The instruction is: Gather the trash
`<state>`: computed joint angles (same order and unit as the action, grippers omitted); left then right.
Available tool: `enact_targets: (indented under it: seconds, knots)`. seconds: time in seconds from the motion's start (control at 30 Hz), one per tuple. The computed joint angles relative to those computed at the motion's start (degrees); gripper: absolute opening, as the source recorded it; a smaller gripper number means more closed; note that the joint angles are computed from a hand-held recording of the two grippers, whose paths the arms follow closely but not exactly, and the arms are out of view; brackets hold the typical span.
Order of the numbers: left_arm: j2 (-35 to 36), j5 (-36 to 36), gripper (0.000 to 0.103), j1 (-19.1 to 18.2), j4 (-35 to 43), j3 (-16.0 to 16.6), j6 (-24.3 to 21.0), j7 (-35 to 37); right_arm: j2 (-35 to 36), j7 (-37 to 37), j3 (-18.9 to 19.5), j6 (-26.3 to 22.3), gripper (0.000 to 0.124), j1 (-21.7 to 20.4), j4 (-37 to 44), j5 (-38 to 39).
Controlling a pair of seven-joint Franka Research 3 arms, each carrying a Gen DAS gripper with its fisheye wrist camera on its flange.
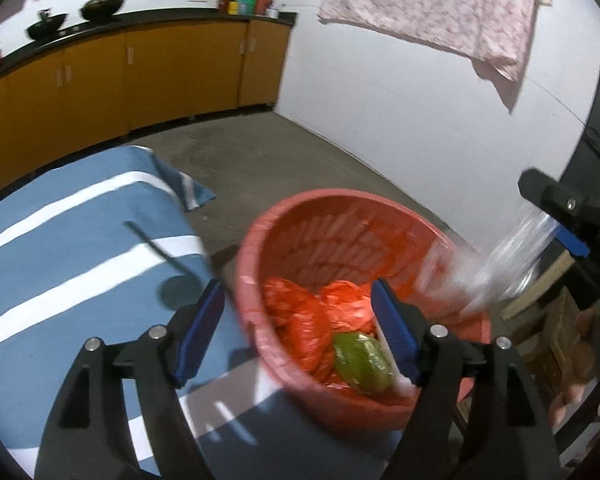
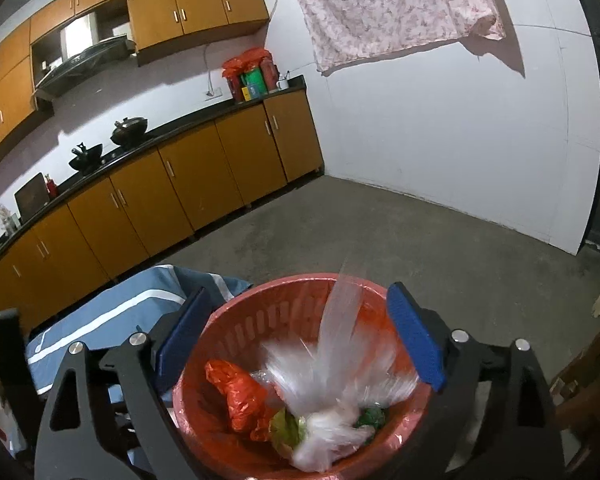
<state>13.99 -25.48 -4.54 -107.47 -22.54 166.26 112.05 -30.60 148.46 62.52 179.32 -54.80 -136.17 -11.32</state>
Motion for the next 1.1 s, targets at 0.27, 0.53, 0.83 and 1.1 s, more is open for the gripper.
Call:
enact_targets:
  seconds: [0.27,0.53,0.83,1.1]
  knots:
    - [-7.8,-5.5,0.088,1.4,-7.1,1.0,6.5,2.6,-5.5,-0.6,-3.4,-1.7,0.096,4.8,-1.7,0.4]
    - [-20.6,-21.1,0.099,-5.3,-17.9,6.7,16.1,17.1,-14.1,-0.5,-8.0,-8.7,0.101,14.3,-5.0,-2.4]
    - [-35.7,-17.0,0.099,-4.5,-32.4,8.7,18.4,8.8,-21.7,4.6,-11.4,-18.0,0.101,26.1,-8.6,-5.7]
    - [-48.7,-11.9,0.099,3.9,-42.9,4.3,15.3,-0.5,-23.2,7.7,-13.5,-24.5,0.101,34.5,-9.3,-9.8]
